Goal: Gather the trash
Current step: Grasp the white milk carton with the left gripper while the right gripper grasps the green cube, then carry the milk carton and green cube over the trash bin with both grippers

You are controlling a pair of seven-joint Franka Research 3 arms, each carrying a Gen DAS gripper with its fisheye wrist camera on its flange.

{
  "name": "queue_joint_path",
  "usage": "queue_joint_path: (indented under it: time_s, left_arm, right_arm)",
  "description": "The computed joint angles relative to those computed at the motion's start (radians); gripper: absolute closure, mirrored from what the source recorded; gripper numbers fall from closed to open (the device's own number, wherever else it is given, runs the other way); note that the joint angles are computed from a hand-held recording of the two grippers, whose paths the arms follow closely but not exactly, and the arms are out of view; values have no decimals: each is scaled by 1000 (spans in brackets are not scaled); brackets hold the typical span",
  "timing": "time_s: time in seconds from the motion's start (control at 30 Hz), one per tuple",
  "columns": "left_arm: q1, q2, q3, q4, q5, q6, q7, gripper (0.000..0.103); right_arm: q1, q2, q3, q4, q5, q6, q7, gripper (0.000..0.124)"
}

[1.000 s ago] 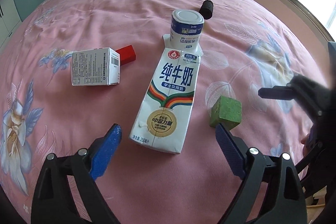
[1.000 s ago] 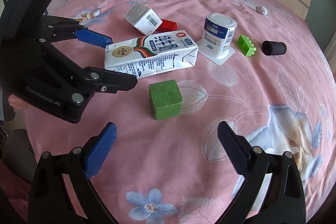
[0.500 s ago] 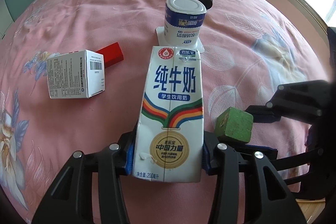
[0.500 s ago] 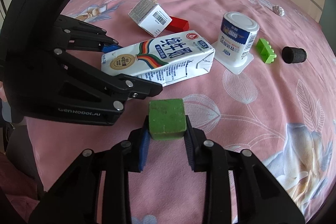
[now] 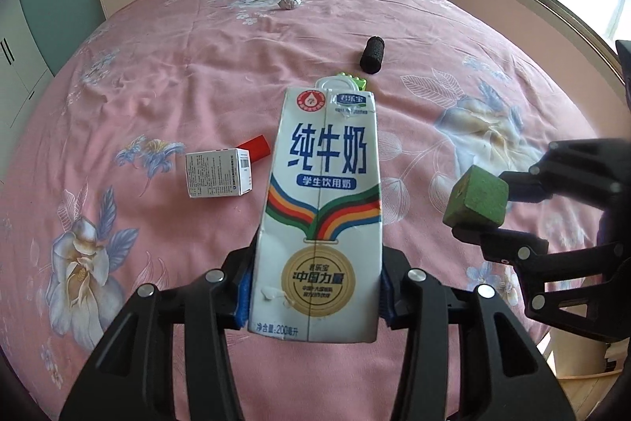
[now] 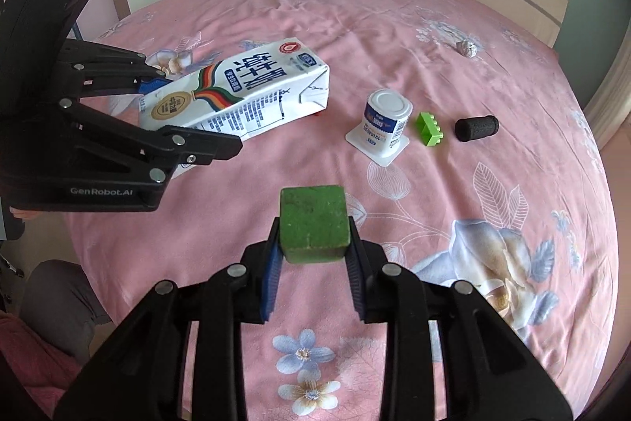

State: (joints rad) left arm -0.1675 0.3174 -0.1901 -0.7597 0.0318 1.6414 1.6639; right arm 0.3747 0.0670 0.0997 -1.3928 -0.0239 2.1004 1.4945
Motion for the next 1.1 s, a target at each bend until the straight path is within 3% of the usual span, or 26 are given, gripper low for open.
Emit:
queue_joint_path:
  time_s: [0.43,0.77,1.1]
  left_arm:
    - [-21,-86,16,207,61,-111,9,54]
    - [24,-326,18,19,-1,-38,45,54]
    - [36,-649,92,-373,-97,90,111,54]
  right_arm:
    - [56,-125,72,140,-230,-164,196,93]
    - [68,-246,173,190,-344,-291,293,93]
    - [22,-388,267,123,-347,-350,355,93]
